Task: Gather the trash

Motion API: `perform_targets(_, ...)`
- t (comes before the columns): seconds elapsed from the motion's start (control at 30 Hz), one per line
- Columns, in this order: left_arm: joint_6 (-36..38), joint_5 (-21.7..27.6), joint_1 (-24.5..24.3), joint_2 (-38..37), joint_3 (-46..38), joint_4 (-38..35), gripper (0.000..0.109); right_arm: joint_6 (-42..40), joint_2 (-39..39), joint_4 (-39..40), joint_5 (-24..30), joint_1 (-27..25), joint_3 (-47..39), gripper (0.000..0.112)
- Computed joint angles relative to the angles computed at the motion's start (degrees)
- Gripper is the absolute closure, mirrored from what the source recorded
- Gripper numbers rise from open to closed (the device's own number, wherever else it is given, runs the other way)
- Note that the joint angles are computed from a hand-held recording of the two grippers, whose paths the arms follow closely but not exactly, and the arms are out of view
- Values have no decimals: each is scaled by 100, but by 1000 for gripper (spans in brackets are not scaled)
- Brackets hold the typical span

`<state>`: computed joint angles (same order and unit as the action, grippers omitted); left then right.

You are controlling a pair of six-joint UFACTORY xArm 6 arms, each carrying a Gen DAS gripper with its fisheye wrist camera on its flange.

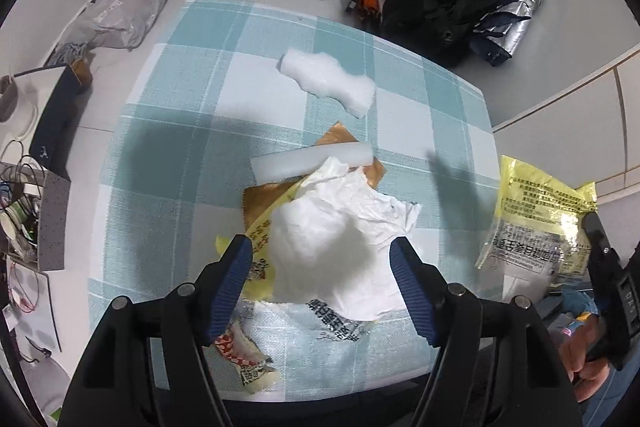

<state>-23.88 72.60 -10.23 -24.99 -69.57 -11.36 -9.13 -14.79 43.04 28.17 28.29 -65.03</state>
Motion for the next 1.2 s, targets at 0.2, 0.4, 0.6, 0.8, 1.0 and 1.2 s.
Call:
perform_targets(0.2, -161, -119, -64, -66, -202, 243, 41, -129, -30, 165, -9, -1, 2, 104)
perform_targets(0.4, 4, -88, 191, -8, -154, -947, 41, -195, -65, 289, 0, -23, 28, 104)
perform_targets(0.6, -254, 80, 309, 63, 57, -1285, 41, -215, -82, 322, -1, -33, 37, 104)
perform_targets(0.8, -438, 2, 142, 201, -44, -976, 45, -194, -62, 348, 3, -27, 19, 104)
perform_targets(1.0, -298, 234, -16, 470, -332, -766, 98, -200, -72, 347, -5, -24, 32, 104)
perform_targets(1.2, -316, 102, -219, 542, -417, -493, 109, -212, -77, 366, -6, -14, 27, 104)
